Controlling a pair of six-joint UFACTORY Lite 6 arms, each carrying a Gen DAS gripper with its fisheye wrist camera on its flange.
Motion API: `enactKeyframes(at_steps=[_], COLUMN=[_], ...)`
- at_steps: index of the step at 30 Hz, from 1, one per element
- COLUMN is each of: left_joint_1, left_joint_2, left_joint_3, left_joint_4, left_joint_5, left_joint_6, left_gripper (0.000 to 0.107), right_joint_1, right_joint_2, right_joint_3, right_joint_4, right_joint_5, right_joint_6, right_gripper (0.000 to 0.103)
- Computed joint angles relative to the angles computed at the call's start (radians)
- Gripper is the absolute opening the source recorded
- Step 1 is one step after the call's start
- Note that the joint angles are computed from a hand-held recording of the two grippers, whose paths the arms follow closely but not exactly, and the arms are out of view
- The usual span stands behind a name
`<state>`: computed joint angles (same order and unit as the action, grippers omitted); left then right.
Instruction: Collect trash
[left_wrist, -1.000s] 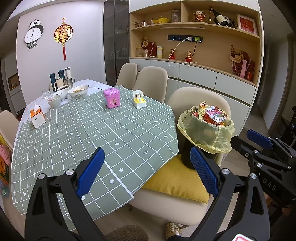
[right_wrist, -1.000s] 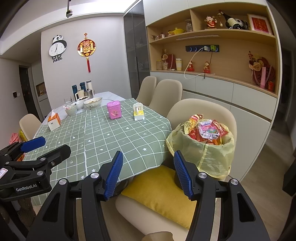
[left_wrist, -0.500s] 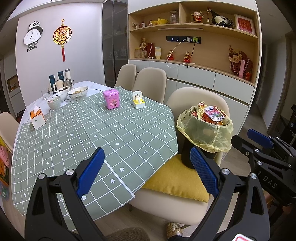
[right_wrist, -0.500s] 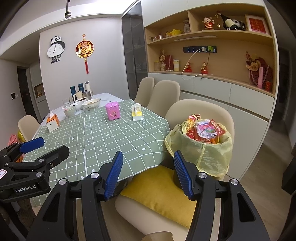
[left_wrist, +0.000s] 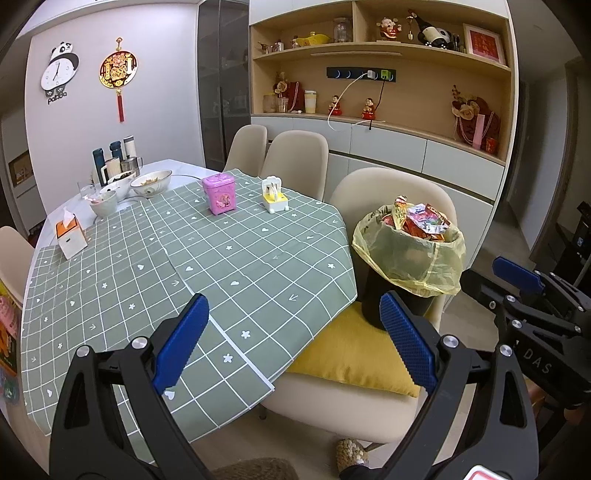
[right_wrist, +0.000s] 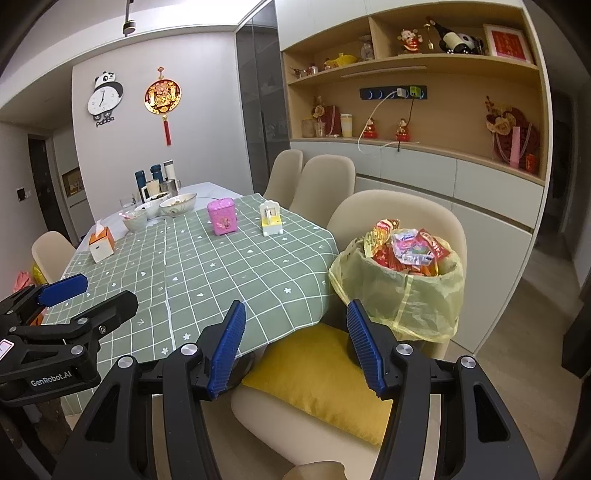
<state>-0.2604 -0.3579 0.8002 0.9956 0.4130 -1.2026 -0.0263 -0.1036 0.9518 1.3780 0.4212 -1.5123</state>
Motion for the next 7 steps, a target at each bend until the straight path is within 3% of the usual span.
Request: enactKeyframes(at_steps=[7], left_joint_1=[0.189], left_joint_2=[0.131], left_joint_3=[0.057], left_joint_4=[-0.157], left_joint_5=[-0.118], left_joint_6=[0.179], left_gripper=[0.089], right_joint_1=[0.102], right_joint_2=[0.181], right_joint_3=[0.150], right_joint_4=[-0.014], right_joint_5=[-0.058], right_joint_6=[0.010], right_gripper=[0.054])
